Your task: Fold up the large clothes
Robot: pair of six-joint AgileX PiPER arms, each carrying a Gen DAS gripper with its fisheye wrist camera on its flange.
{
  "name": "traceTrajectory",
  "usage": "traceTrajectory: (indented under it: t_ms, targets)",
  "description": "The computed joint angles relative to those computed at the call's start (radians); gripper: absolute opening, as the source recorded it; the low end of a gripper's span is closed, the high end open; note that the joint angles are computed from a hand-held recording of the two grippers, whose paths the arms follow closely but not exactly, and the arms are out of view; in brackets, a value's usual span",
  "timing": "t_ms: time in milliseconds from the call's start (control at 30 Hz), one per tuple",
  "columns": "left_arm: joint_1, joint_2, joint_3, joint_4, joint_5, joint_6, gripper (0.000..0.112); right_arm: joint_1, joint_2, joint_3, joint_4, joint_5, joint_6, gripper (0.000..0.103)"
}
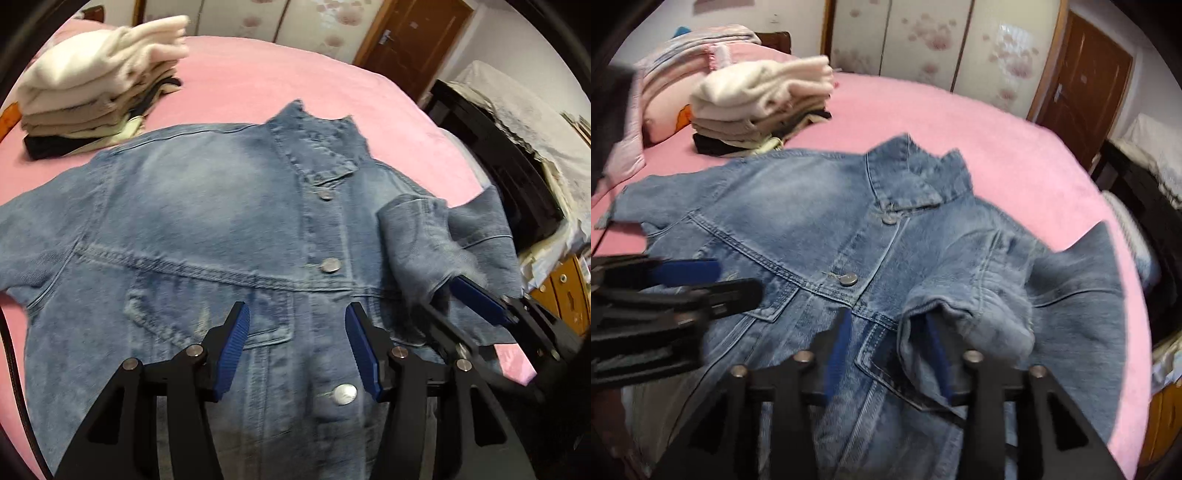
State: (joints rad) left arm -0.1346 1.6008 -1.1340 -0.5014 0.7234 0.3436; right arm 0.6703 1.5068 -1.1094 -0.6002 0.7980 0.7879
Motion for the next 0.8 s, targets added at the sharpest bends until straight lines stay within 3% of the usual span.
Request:
traceTrajectory:
  t_ms: [233, 367, 533, 600, 767, 800]
  targets:
    - [-0.135, 0.003, -0.037, 0.059, -0.012, 0.001, 0.053, -0.005, -0.225, 0.147, 0.003, 0.047, 0.110, 0.043]
    - [-0.239, 0.015, -0.050, 0.134, -0.028, -0.033, 0.061, -0.068, -0.346, 0.247, 0.065, 0.073, 0.110, 0.043]
    - [-0.396, 0.060, -0.071, 0.369, -0.071, -0.178, 0.062, -0.220, -0.471, 0.351, 0.193, 0.052, 0.037, 0.043]
    - [-0.450, 0.088, -0.093, 0.470, -0.070, -0.238, 0.062, -0.316, -0.507, 0.386, 0.287, 0.018, -0.040, 0.043]
    - [-0.536, 0.168, -0.181, 0.680, -0.044, -0.382, 0.062, -0.413, -0.541, 0.432, 0.359, -0.015, -0.111, 0.043]
    - [-0.542, 0.186, -0.205, 0.685, -0.033, -0.379, 0.054, -0.416, -0.540, 0.432, 0.358, -0.016, -0.111, 0.043]
